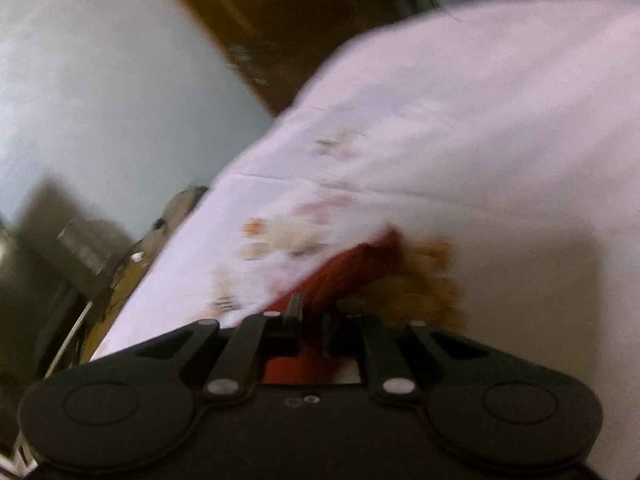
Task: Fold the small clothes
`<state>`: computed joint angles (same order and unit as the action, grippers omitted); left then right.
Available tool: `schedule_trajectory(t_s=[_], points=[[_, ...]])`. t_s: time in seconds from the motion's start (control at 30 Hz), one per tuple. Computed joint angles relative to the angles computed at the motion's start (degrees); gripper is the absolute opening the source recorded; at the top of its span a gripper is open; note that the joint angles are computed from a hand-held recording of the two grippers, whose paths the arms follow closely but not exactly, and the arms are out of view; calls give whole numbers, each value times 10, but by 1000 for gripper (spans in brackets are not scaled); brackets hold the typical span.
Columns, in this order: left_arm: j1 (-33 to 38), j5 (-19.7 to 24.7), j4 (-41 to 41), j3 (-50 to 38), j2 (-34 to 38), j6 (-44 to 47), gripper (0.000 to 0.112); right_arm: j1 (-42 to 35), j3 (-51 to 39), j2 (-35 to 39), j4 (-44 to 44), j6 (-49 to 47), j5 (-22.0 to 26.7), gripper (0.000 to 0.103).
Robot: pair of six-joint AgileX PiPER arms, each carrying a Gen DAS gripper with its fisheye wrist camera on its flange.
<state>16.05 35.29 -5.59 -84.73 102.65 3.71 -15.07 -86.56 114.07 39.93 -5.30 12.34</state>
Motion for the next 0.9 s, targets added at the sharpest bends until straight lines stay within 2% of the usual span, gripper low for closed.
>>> schedule_trajectory(t_s=[0.07,0.2,0.27,0.33,0.37,0.43,0.57,0.67,0.83,0.9], points=[[42,5,-79,-13,16,79,103,50,0,-20,-115,85,-22,8],[107,19,-172,-39,49,187,103,166,-15,-41,-344,266,-45,8],[136,43,-200,-65,69,221,103,218,-33,-39,-439,380,-43,10],[159,43,-226,-73,78,255,103,240,-27,-40,-497,495,-47,14],[168,43,-236,-77,82,264,103,246,-24,-41,-552,548,-43,7],[182,50,-252,-83,88,282,103,268,-42,-29,-636,587,-11,6],[197,49,-280,-80,86,313,103,304,-97,3,-618,558,4,6],[211,59,-298,-89,90,329,103,345,-179,51,-585,511,35,6],[235,69,-304,-106,105,325,103,422,-381,178,-473,374,144,6],[240,71,-307,-108,110,331,103,446,-482,238,-445,335,205,6]])
